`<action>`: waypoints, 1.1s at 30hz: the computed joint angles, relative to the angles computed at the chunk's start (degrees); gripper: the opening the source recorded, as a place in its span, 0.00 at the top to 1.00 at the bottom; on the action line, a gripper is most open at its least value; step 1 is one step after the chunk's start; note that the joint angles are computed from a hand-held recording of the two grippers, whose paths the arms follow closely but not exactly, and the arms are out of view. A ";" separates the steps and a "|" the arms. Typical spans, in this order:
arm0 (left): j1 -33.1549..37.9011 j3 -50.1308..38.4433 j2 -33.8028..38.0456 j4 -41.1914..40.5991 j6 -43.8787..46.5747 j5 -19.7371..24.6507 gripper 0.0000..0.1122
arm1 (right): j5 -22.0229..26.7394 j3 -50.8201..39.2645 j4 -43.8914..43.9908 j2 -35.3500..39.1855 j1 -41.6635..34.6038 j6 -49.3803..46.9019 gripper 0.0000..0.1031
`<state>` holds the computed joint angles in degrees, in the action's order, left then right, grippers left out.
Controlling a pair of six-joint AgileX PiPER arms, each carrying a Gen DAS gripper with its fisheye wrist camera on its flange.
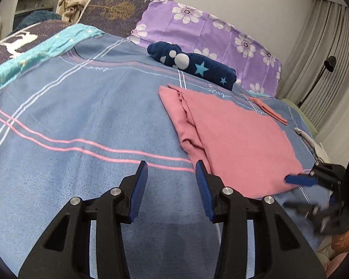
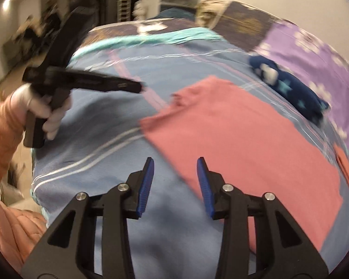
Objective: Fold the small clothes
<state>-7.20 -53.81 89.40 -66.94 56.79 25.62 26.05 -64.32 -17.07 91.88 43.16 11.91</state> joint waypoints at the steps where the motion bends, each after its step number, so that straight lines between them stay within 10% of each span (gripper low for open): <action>1: 0.79 -0.21 0.93 -1.98 2.28 1.06 0.62 | 0.79 -1.38 -2.64 1.66 1.55 2.20 0.61; 8: 6.48 0.03 5.69 -15.03 13.96 8.78 0.62 | 17.54 -15.50 -31.52 17.77 12.68 24.68 0.61; 16: 10.04 1.85 7.66 -22.10 17.77 13.62 0.61 | 25.16 -26.56 -39.92 28.30 15.39 30.58 0.63; 19: 10.30 0.60 8.80 -20.46 16.48 14.83 0.61 | 23.43 -28.51 -39.96 29.83 13.74 31.04 0.93; 25: 10.27 -1.20 9.21 -18.22 14.91 16.15 0.61 | 10.72 -20.74 -39.98 21.06 9.89 40.15 0.94; 33: 9.72 -15.50 17.12 -12.37 5.16 25.16 0.57 | -1.25 -17.84 -11.45 16.69 1.05 24.23 0.94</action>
